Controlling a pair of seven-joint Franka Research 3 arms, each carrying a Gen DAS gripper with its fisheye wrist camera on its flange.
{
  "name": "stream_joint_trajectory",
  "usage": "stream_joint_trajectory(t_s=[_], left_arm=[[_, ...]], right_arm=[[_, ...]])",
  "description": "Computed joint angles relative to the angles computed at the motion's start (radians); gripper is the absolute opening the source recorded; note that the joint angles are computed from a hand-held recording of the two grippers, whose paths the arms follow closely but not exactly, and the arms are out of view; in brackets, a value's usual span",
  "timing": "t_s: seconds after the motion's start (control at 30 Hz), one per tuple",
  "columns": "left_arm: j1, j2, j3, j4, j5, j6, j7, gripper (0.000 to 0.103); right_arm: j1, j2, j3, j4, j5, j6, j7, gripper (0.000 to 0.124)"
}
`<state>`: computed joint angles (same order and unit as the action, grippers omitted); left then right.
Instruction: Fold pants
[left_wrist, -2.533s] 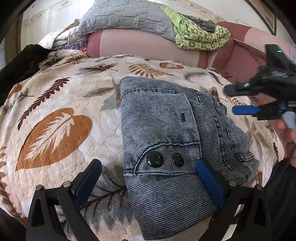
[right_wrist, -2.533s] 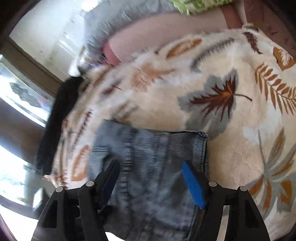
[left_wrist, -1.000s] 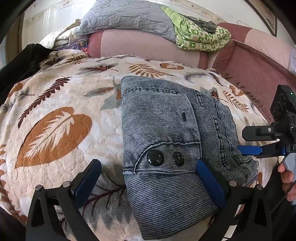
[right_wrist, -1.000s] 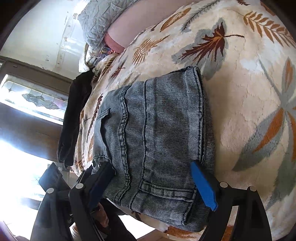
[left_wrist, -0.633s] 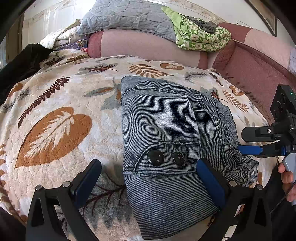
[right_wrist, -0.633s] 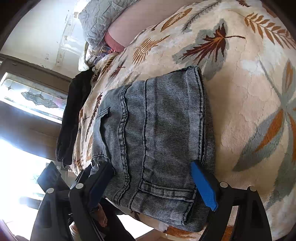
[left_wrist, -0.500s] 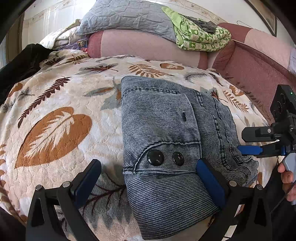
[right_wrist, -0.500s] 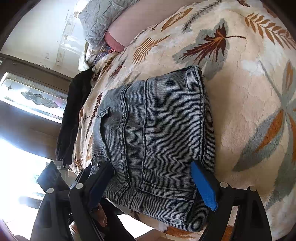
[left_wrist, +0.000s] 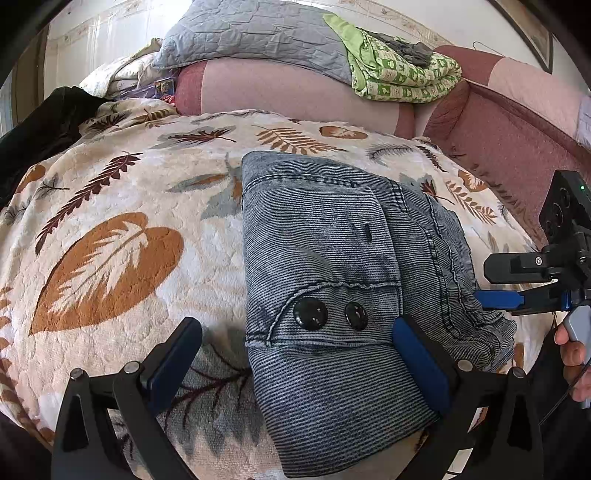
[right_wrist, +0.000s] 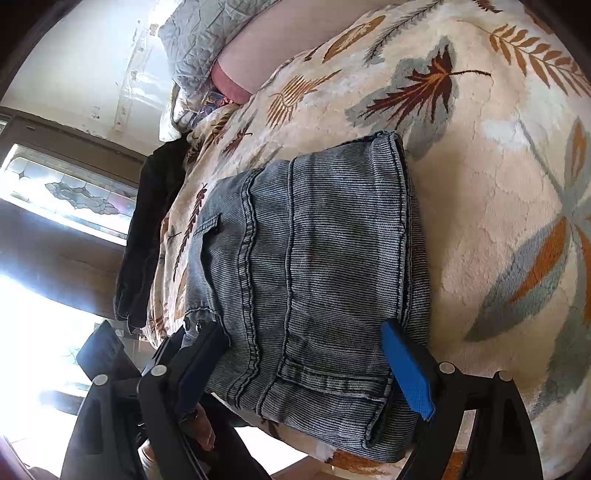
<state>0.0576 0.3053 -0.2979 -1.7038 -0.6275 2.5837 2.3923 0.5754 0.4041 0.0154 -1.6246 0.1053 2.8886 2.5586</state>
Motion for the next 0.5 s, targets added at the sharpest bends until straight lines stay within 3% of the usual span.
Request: stream_joint_trajectory(t_s=[0.07,0.13,0.2,0.33,0.5], left_arm=[[-0.002,0.005,0.007,0.016,0.015,-0.032,-0.030,0.103],[0.007,0.026,0.016,0.078,0.028,-0.153,-0.091,0.103],[0.034,0.024,0.007,0.104,-0.029,-0.217,-0.088,0.103],[0.066,0.007,0.014,0.116,-0.163,-0.222,-0.056,0.103],[0.055,0.063,0.059,0.176,-0.081,-0.249,-0.218,0.102]], right_arm=[[0.004,0.002,-0.005,0.011,-0.005,-0.019,0.006,0.088],[0.007,0.007,-0.009,0.027,-0.016,-0.042,0.011,0.088],[-0.003,0.013,0.002,0.046,-0.016,-0.072,-0.005,0.088],[-0.048,0.011,0.050,0.107,0.041,-0.191,-0.065,0.088],[-0.030,0.036,0.019,0.260,-0.043,-0.250,-0.069,0.088]])
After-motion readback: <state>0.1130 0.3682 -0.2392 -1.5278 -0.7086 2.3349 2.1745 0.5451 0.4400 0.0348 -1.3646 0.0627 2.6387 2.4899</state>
